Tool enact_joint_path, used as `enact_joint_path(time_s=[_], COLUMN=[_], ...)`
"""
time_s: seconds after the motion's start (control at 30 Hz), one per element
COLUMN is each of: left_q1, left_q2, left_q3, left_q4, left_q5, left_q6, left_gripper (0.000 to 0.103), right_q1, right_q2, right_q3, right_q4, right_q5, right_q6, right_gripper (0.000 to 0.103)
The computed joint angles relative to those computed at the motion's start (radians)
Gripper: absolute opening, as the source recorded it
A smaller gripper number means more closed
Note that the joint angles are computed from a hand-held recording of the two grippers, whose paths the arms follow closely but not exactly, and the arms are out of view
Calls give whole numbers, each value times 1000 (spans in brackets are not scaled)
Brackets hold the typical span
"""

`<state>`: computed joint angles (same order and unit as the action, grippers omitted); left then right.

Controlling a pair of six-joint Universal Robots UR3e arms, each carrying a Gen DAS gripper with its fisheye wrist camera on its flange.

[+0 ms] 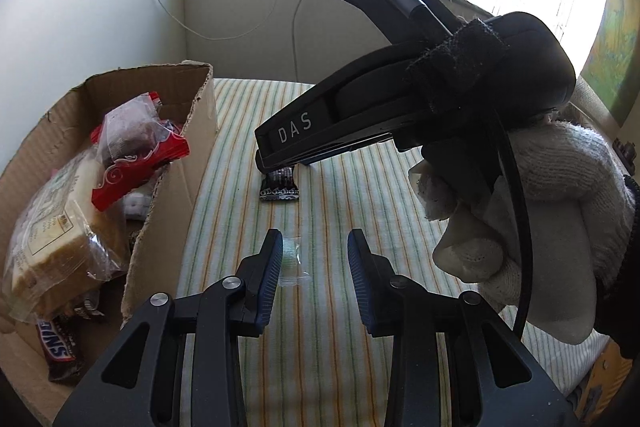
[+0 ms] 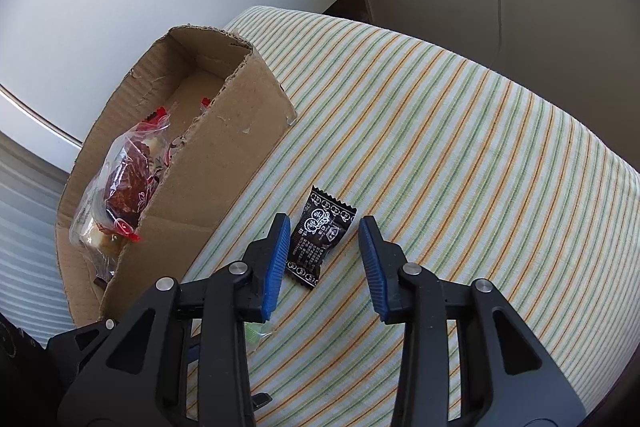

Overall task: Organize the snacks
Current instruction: 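Grasp the black wrapped candy with the right tool while the left tool grasps the small green candy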

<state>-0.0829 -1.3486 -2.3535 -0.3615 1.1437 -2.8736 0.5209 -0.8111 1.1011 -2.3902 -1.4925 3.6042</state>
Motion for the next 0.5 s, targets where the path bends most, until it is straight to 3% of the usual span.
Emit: enact_joint_path(time_s=[0.3,0.5], left_q1=[-88,-145], left_q2=[-58,-86], left_q3=[24,72], left_q4=[57,43], left_q5=[74,144], left_q6=[-65,-95], left_gripper=[32,32], right_q1=[37,26], right_q2=[115,47], right_q3=[-224,-117], right_q4=[153,117], right_q5=[-83,-92], right_q6=[-64,-102], right_gripper=[27,22])
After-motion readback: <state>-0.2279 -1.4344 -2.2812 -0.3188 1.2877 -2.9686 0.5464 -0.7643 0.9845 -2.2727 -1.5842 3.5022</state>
